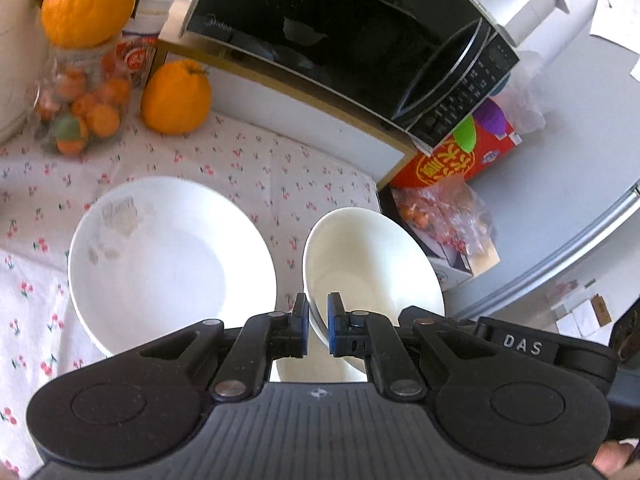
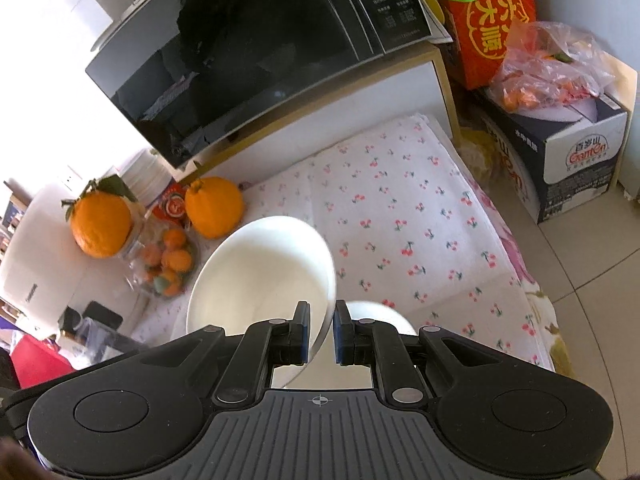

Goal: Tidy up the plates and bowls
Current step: 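Carry the small bowl with both tools toward the bowls beside the plates, then lower the small bowl into the bowl stack and open both tools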

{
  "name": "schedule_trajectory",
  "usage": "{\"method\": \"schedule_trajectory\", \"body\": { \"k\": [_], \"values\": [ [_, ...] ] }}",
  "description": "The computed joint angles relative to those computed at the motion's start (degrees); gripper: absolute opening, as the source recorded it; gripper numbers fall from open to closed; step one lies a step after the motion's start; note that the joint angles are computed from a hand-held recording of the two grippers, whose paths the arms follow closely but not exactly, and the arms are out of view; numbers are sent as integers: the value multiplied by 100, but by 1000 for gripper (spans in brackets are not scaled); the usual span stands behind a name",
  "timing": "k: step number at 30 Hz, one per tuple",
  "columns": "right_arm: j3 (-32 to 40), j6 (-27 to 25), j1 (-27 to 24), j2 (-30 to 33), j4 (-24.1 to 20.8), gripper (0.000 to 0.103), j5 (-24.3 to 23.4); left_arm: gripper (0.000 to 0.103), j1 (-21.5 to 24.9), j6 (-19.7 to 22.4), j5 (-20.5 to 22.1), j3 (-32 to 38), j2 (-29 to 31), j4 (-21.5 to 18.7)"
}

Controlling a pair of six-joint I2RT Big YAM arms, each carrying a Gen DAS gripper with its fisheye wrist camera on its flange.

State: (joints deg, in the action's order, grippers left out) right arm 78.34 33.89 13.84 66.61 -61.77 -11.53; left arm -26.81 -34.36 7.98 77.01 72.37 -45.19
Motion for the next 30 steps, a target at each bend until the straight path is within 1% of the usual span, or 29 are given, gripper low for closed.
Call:
{"method": "schedule_trajectory", "body": {
  "k": [2,5,7,13,16,21,30],
  "values": [
    [-85,-24,4,-52,-15,12,32,8,-28,39,21,-156,-68,120],
    [-118,-162,56,-72,-184,12,238,9,-69,-1,119,-189,-17,71],
    [-138,-260,82,-71,-288,12,327,9,-130,72,81,-213,-9,50],
    [-186,-314,-10,-43,-489,13,160,10,-173,48,119,-277,14,-103],
    [-167,-408,20,11,-638,12,219,11,-213,102,86,-292,39,-191],
    [-131,-528,136,82,-761,13,446,12,-318,227,-105,-267,99,-307],
    [-111,-614,190,187,-868,13,567,13,-435,491,-404,-251,143,-432]
  ]
}}
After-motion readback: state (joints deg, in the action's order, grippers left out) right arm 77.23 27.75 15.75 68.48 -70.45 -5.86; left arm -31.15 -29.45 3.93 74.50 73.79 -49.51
